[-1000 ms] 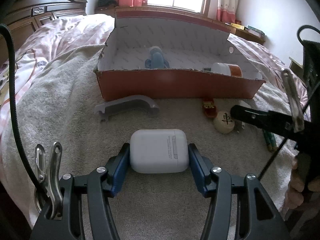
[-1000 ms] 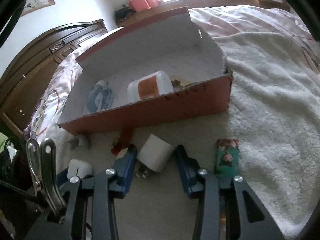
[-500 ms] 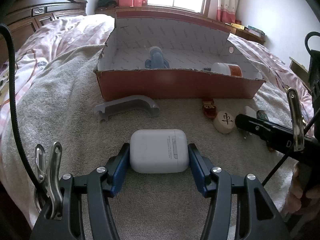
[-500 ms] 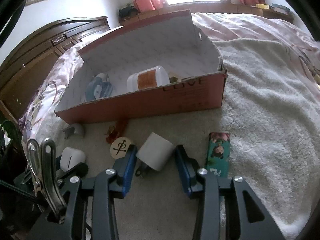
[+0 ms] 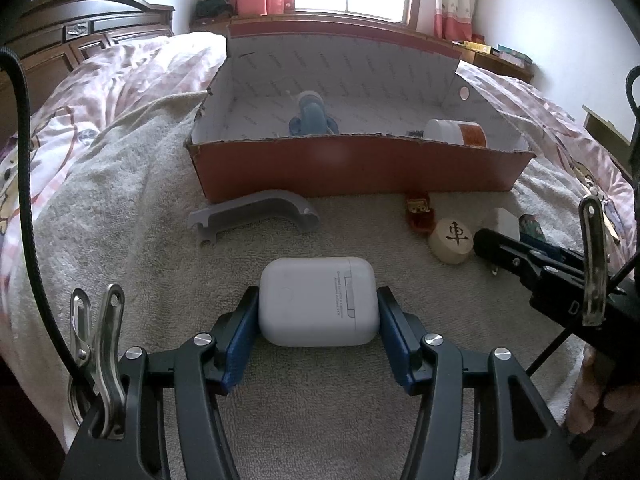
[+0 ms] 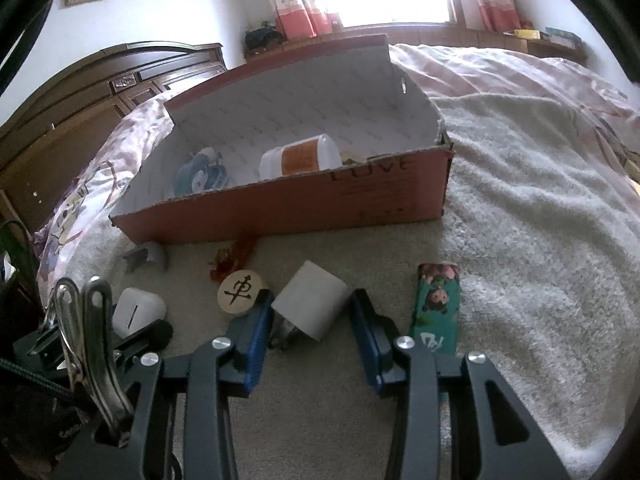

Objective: Organize rigid objects
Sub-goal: 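Carry the earbud case and charger into the box and open both tools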

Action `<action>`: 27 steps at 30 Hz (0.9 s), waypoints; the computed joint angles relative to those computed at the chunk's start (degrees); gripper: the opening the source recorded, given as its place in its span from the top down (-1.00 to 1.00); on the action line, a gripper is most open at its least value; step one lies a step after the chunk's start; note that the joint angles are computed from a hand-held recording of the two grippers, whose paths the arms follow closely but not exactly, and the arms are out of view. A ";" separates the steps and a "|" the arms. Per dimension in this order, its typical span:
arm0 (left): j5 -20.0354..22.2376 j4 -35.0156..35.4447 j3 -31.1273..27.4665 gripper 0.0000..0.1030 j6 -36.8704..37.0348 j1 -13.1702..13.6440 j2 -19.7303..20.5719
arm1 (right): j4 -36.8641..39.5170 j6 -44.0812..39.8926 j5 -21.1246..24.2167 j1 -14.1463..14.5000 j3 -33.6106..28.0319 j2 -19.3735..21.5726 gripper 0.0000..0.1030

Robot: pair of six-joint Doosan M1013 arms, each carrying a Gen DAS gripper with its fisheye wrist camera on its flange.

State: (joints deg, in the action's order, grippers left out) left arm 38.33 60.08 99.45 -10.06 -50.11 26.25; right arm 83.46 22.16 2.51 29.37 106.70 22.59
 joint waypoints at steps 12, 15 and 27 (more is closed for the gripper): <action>-0.21 3.17 0.62 -0.11 -2.40 -0.43 -1.70 | 22.98 -22.09 2.30 -0.71 0.65 -0.09 0.20; -0.34 3.96 0.65 -0.11 -3.07 -0.44 -2.24 | 25.31 -24.30 2.34 -0.70 0.84 -0.23 0.20; 0.66 6.37 -0.49 -0.11 -3.67 0.40 -2.88 | 31.78 -31.66 4.48 -0.42 2.10 -1.58 0.21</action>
State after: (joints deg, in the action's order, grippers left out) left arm 38.99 66.46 98.96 -13.73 -49.70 23.37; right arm 115.23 -9.50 7.00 28.95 108.80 21.01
